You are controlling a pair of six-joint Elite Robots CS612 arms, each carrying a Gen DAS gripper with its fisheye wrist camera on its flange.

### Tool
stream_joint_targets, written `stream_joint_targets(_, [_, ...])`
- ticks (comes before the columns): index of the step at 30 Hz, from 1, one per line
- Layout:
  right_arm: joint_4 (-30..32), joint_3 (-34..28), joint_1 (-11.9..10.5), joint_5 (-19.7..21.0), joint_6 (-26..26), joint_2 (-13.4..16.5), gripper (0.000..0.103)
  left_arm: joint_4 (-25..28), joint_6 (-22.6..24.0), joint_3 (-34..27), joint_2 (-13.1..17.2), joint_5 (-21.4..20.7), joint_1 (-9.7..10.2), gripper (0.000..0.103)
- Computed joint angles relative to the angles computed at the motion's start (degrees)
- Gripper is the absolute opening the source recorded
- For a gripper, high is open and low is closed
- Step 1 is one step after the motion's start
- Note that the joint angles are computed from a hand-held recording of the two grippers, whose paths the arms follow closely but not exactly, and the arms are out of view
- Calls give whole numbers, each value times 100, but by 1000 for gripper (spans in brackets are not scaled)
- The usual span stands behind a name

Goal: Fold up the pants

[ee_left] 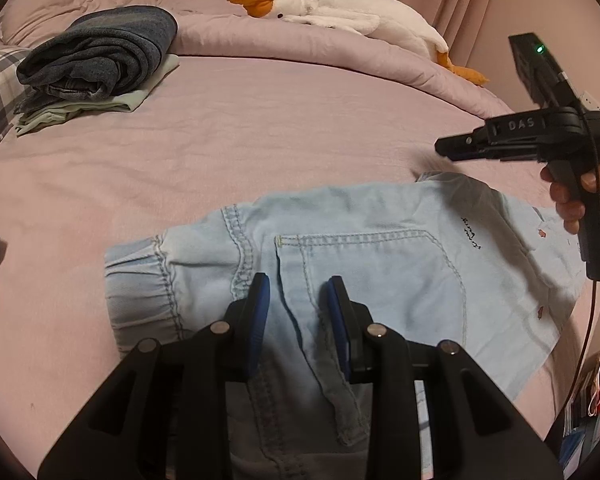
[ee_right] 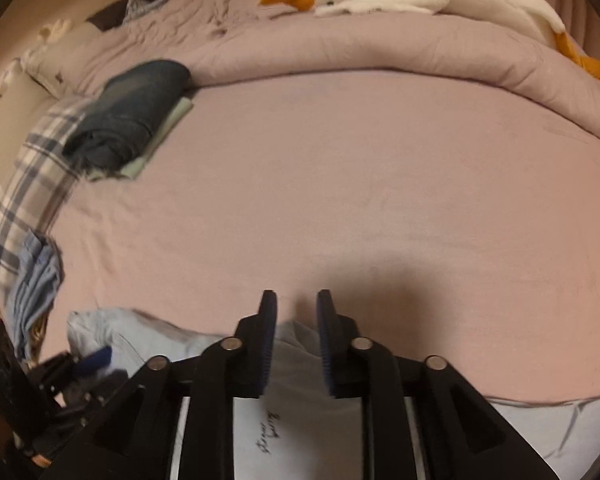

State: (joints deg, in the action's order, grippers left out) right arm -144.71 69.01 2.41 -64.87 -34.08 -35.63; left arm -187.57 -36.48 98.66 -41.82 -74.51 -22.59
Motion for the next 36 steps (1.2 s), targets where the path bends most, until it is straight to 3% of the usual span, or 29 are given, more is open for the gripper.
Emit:
stream_joint_targets(3, [521, -248, 44, -155, -26, 117, 31, 60, -55, -16, -22, -88, 27, 31])
stream_joint_targets(7, [1246, -583, 144, -544, -446, 282, 31, 187, 35, -75, -64, -68, 23, 37])
stream_joint_targets(8, [1479, -646, 135, -420, -552, 288, 30, 186, 87, -99, -65, -50, 22, 38])
stream_joint_targets(10, [1769, -661, 109, -234, -808, 235, 10, 227, 182, -175, -49, -7, 30, 40])
stream_joint_targets(14, [1859, -571, 17, 74, -967, 133, 7, 529, 250, -421, 62, 25, 94, 40])
stream_joint_targets(16, [1533, -445, -31, 285, -875, 88, 7, 648, 187, -485, 106, -11, 122, 40])
stream_joint_targets(18, [1133, -369, 16, 239, -749, 108, 7, 809, 236, -537, 118, 74, 109, 41])
stream_joint_targets(21, [-80, -213, 203, -273, -567, 235, 7, 987, 215, -567, 97, 42, 120, 41])
stream_joint_targets(23, [-520, -268, 189, -401, 67, 328, 7, 981, 170, -556, 89, -28, 139, 42])
stream_joint_targets(25, [-572, -204, 79, -36, 390, 278, 7, 994, 184, -546, 82, -13, 129, 42])
stream_joint_targets(28, [-855, 215, -63, 221, 155, 40, 10, 1155, 136, -553, 49, 128, 77, 41])
stream_joint_targets(31, [-1431, 810, -232, 241, -88, -227, 25, 1258, 21, -501, -13, 167, 7, 50])
stream_joint_targets(33, [-1729, 1154, -363, 174, -162, -352, 48, 1378, 58, -444, -65, 357, -87, 54])
stream_joint_targets(36, [-2110, 1438, -454, -314, -202, -403, 51, 1656, 108, -360, -141, 583, -204, 56])
